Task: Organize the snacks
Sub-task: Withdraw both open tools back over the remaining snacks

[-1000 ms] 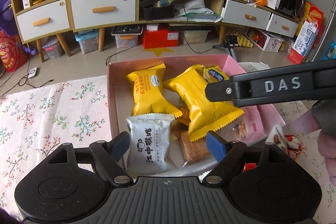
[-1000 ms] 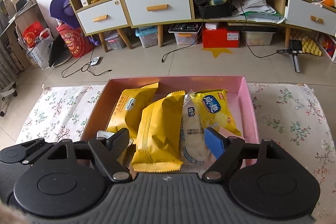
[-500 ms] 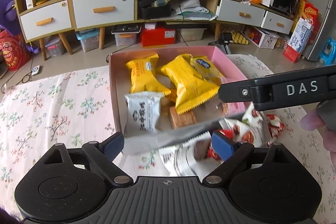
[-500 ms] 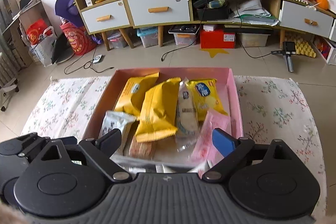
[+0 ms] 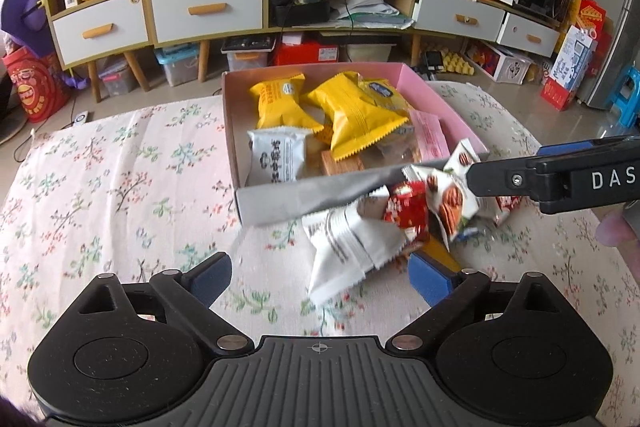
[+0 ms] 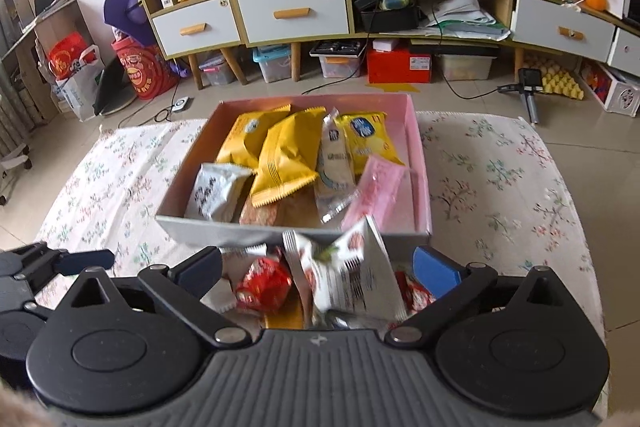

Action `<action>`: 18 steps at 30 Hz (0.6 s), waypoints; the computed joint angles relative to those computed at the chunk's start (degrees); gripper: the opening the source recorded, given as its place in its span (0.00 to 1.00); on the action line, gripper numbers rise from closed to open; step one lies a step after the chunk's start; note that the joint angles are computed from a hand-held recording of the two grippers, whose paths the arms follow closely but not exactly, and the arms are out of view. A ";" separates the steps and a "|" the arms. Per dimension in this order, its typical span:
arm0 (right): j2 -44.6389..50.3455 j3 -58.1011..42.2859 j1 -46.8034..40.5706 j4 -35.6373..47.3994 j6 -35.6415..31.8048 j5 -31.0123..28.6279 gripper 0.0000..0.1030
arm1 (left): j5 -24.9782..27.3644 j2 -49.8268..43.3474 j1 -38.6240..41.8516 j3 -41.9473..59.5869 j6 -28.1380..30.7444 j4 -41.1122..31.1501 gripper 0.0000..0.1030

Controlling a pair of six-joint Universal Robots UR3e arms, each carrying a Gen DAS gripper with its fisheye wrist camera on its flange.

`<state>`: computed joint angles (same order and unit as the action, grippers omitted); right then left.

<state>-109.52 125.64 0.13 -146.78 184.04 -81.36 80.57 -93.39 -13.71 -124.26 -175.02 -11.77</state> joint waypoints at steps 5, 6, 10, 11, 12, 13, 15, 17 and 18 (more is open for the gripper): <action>-3.43 3.63 0.05 -0.18 -0.20 -0.87 1.00 | 1.57 1.38 -0.37 -3.48 0.28 2.01 0.95; -3.95 4.39 0.13 -0.50 -0.14 -1.07 1.00 | 1.72 1.66 -0.27 -4.75 0.29 3.12 0.95; -5.35 7.92 0.39 -3.11 -0.66 -1.78 1.00 | 1.76 1.68 0.53 -8.64 2.13 7.53 0.95; -5.87 9.20 0.28 -4.00 -1.17 -1.63 1.00 | 1.87 1.30 0.52 -9.61 2.70 9.36 0.95; -6.87 10.60 -0.03 -4.33 -1.81 -1.34 1.00 | 1.91 0.75 0.47 -10.34 3.36 11.07 0.95; -6.93 11.26 0.02 -4.70 -2.27 -1.44 1.00 | 1.96 0.18 0.36 -10.86 3.99 12.51 0.95; -6.24 12.29 0.48 -6.36 -3.72 -2.07 1.00 | 2.17 -1.30 -0.09 -11.98 5.59 16.23 0.95; -5.53 13.49 0.52 -8.99 -5.16 -2.30 1.00 | 2.27 -3.10 -0.56 -13.06 7.32 20.68 0.95; -5.58 13.99 0.25 -9.77 -5.48 -1.90 1.00 | 1.91 -4.16 -0.56 -13.58 8.11 22.99 0.95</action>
